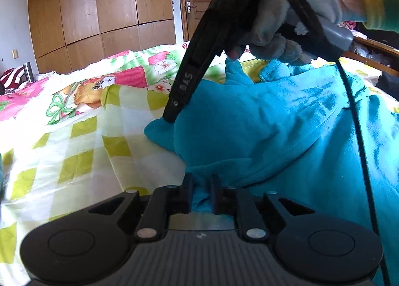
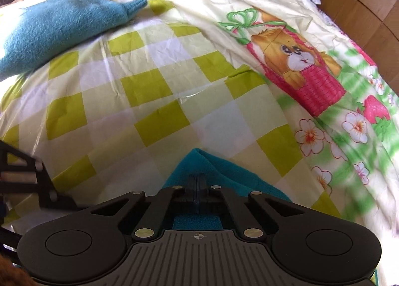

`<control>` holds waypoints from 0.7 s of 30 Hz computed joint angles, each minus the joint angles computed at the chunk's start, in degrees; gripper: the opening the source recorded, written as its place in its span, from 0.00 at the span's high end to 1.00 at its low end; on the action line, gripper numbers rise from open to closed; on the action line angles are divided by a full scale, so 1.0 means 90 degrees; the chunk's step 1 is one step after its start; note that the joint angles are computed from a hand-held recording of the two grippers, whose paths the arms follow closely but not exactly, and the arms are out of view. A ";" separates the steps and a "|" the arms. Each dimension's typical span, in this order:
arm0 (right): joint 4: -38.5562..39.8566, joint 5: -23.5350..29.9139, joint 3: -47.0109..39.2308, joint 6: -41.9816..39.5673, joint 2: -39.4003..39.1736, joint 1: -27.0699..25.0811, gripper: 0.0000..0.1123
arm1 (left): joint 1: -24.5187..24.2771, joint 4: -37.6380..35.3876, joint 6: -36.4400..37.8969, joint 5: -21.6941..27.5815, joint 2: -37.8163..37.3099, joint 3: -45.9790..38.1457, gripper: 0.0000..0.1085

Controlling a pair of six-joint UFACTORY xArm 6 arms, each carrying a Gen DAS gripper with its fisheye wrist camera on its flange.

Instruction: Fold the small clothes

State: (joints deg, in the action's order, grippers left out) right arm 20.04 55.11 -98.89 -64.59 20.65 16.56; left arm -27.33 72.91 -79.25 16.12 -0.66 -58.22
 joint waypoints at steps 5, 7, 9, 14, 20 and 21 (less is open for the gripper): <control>0.0521 -0.0562 -0.0044 0.0533 -0.0155 -0.0191 1.00 | -0.0152 -0.0718 0.0848 0.0056 -0.0231 0.0191 0.78; 0.0562 -0.0507 -0.0260 0.0516 -0.0090 -0.0278 1.00 | -0.0097 -0.0855 0.1011 -0.0077 -0.0371 0.0338 0.77; 0.0644 0.0187 -0.0750 0.0457 0.0132 -0.0398 1.00 | -0.0040 -0.0883 0.1223 -0.0118 -0.0450 0.0408 0.77; 0.0344 0.0848 -0.1309 0.0275 0.0576 -0.0254 0.61 | -0.0028 -0.0039 0.0781 -0.0176 -0.0303 0.0240 0.52; -0.0508 0.0495 -0.1174 0.0031 0.0828 0.0184 0.59 | -0.0086 0.0036 0.0649 -0.0188 -0.0007 0.0090 0.47; -0.0755 0.0214 -0.0902 0.0149 0.0736 0.0260 0.61 | -0.0100 -0.0130 0.0669 -0.0152 0.0018 0.0079 0.53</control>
